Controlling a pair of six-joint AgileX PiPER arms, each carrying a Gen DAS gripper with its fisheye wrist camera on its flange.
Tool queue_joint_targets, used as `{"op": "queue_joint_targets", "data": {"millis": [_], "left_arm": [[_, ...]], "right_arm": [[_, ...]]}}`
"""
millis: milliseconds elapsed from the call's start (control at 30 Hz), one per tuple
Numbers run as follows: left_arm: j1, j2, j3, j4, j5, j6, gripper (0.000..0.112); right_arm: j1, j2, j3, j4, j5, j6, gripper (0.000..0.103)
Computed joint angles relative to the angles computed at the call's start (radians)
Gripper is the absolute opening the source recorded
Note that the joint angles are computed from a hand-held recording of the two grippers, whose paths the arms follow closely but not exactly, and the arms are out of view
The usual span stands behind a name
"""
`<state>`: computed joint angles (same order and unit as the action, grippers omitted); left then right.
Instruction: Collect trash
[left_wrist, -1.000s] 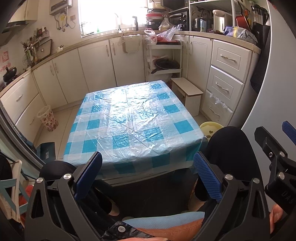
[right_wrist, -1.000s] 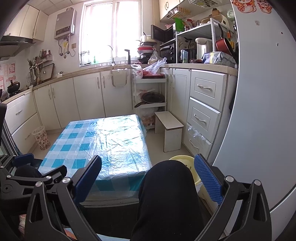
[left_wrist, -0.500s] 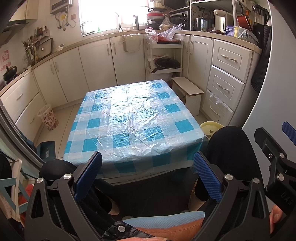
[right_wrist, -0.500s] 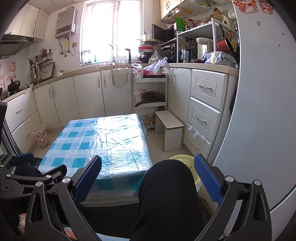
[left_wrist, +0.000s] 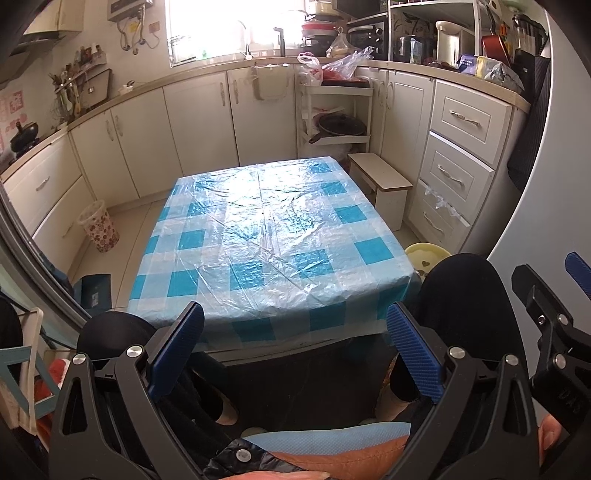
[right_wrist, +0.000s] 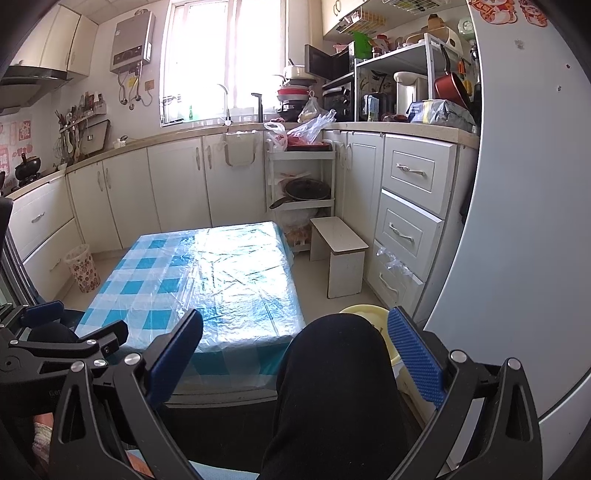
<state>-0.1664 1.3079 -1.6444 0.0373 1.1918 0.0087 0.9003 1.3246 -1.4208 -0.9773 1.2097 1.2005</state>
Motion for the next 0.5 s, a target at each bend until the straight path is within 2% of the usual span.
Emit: {"op": "queue_joint_targets", "data": {"millis": [100,133,267,400,500], "left_arm": [[0.004,-0.008,0.010,0.002,-0.016,-0.007,0.095],[0.023,-0.015,0.020,-0.016,-0.032,-0.003,0.095],[0.061,0.040,-0.034,-0.026,-0.015,0.017,0.095],[0.104,0.123,-0.108,-0.036,0.006,0.040,0.095],[0.129,0.180,-0.155,-0.030,0.005,0.040,0.095]], "right_arm": [[-0.018,0.007,-0.007,0.011,-0.024,-0.019,0.096],[-0.031,0.008,-0.009,0.018,-0.047,-0.035,0.096],[-0.097,0.065,-0.061,0.015,-0.136,-0.097,0.096],[-0.235,0.208,-0.229,0.173,-0.248,-0.274,0.096],[-0.319,0.365,-0.408,0.310,-0.261,-0.447,0.096]]}}
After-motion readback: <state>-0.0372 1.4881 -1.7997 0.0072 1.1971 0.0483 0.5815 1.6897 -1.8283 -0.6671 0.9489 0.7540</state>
